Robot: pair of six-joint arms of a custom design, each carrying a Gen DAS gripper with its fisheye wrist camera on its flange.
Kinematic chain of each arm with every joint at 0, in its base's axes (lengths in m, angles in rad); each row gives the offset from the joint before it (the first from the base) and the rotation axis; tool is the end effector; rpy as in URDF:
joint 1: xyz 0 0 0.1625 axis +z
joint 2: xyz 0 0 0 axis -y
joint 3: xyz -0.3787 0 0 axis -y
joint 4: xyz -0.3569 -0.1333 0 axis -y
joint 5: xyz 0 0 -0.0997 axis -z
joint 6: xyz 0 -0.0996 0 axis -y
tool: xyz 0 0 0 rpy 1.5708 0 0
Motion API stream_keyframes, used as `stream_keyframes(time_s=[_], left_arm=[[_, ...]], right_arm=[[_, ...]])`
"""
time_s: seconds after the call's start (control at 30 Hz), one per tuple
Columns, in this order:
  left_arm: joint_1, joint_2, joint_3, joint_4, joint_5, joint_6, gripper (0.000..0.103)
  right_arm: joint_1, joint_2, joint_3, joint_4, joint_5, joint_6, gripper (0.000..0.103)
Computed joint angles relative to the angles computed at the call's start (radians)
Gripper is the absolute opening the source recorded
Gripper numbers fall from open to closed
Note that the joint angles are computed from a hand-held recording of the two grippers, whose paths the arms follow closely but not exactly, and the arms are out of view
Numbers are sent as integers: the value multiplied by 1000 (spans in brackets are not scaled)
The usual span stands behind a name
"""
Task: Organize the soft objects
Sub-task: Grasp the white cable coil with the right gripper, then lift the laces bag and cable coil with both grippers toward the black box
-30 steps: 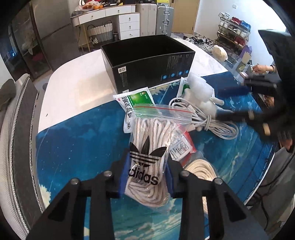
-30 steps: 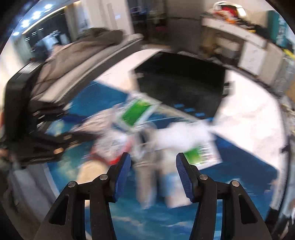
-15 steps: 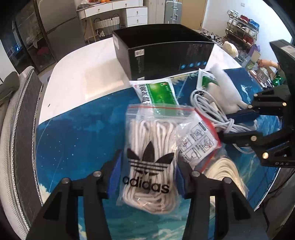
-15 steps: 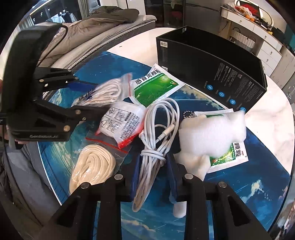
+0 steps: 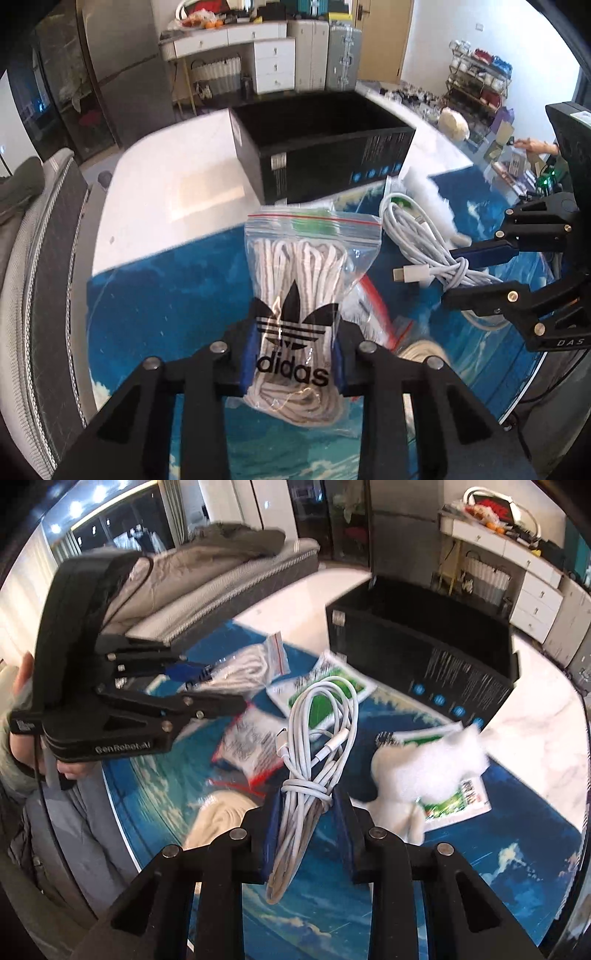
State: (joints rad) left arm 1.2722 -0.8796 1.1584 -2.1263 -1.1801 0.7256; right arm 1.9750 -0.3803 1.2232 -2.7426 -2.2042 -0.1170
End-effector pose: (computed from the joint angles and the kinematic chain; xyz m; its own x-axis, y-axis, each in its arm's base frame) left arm -0.0439 -0.7247 0.2947 -0.4962 0.7392 -0.4553 0.8184 0.5733 0.0387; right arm 0.3473 -0.6230 -0.0072 -0.7672 -0.2418 0.5940 -0.4649 0.8477 -0.2554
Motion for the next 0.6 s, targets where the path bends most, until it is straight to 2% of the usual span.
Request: stream_keyframes(time_s=[0.1,0.23,0.33,0.4,0.53,0.6], left_arm=[[-5,-22,26,-67,-50,17,30],[-7,-64,91,-212,-135,60,30],[-3,-86,124,-288,-198,95,30],[-2,-103,163,-377,-232,129,30],[13,-124,212,-507,-298,171,30],[22,-133,237,-566,-330,186,30]], right_arm=[[15,-6,27,-130,-11,-54,27],[58,4,66,-376,-61,-185,27],[71,22,61,-516,-71,-266,27],[84,37,68,-650,-79,-343,27],[95,68,96,-896,-68,-433,27],[99,85,98,-959,-74,-462,27]])
